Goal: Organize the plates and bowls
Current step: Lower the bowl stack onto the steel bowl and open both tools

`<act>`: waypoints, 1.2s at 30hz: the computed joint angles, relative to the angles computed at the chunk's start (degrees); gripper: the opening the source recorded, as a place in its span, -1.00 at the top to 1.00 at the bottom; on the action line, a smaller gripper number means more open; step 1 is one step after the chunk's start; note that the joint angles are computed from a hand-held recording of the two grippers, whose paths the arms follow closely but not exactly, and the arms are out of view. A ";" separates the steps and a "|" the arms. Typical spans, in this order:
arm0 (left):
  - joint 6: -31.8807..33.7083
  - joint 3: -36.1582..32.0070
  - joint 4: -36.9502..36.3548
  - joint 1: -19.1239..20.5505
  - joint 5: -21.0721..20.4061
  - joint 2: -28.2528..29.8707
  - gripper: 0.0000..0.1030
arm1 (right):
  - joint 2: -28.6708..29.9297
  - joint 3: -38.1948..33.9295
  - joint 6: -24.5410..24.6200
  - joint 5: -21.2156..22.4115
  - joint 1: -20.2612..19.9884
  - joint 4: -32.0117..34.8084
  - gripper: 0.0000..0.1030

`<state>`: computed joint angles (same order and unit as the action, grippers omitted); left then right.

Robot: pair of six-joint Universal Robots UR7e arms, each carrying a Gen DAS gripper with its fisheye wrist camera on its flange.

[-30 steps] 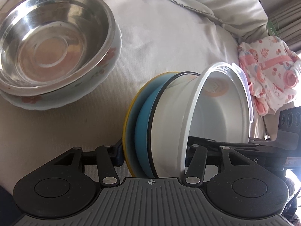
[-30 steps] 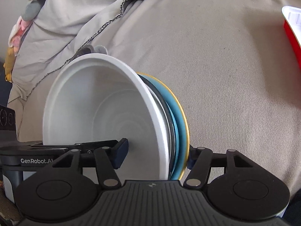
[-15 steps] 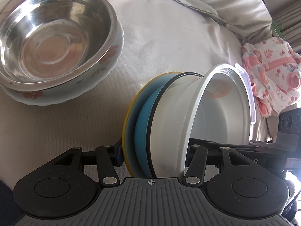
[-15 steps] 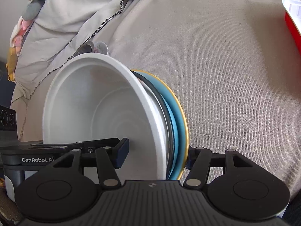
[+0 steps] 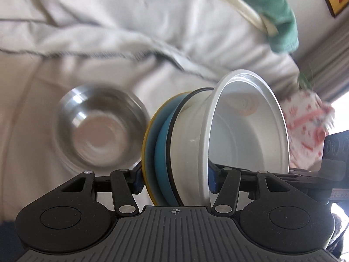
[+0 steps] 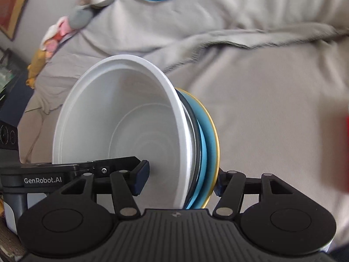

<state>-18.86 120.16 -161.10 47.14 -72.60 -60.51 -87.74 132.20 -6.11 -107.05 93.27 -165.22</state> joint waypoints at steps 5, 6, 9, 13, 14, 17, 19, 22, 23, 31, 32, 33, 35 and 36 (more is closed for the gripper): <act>2.16 -2.10 -0.45 6.15 -0.67 -0.18 -0.13 | 11.50 -9.03 1.72 -1.34 4.31 2.60 -0.16; 2.21 -3.39 0.20 7.80 -1.53 0.52 -0.13 | 13.82 -10.75 1.82 -1.96 4.70 3.22 -0.16; 2.06 -6.15 1.48 12.07 -3.02 3.09 -0.12 | 20.37 -15.48 2.69 -4.38 5.12 5.11 -0.15; 2.63 -7.44 -0.20 14.72 -2.14 5.89 -0.12 | 25.70 -19.38 4.20 -6.46 3.82 7.42 -0.14; 2.76 -7.26 -2.14 14.97 -2.35 6.60 -0.12 | 26.28 -19.54 3.96 -6.64 3.41 7.19 -0.14; 4.60 -6.16 -7.70 14.39 -1.57 7.94 -0.12 | 27.05 -19.37 2.00 -8.12 3.43 4.64 -0.15; 5.74 -5.67 -9.90 14.00 -0.66 8.45 -0.11 | 27.13 -19.98 1.75 -8.81 3.37 5.92 -0.14; 6.45 -5.32 -10.59 14.07 -0.41 8.32 -0.11 | 27.19 -20.74 1.70 -9.91 3.75 8.31 -0.13; 6.63 -5.33 -10.61 14.23 -0.62 8.23 -0.11 | 26.86 -20.59 1.78 -10.19 3.68 8.90 -0.13; 7.68 -3.36 -15.65 14.18 -0.86 7.10 -0.10 | 26.24 -20.12 0.00 -13.13 5.77 5.14 -0.14; 8.14 -2.75 -17.50 13.98 -0.88 6.94 -0.10 | 26.52 -19.72 -2.33 -14.35 6.43 2.75 -0.14; 8.65 -2.13 -19.30 13.72 -0.72 6.73 -0.10 | 27.06 -19.39 -4.28 -16.05 7.39 0.70 -0.16; 9.17 -0.93 -22.62 13.50 -0.71 6.06 -0.10 | 28.18 -18.85 -7.89 -18.91 9.12 -2.58 -0.20; 9.00 -0.45 -23.87 13.86 -1.44 5.50 -0.09 | 28.59 -18.69 -9.21 -19.84 9.74 -3.96 -0.20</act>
<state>-9.87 119.70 -184.97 61.01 -74.04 -55.01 -59.15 113.51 -15.33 -126.89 103.01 -169.17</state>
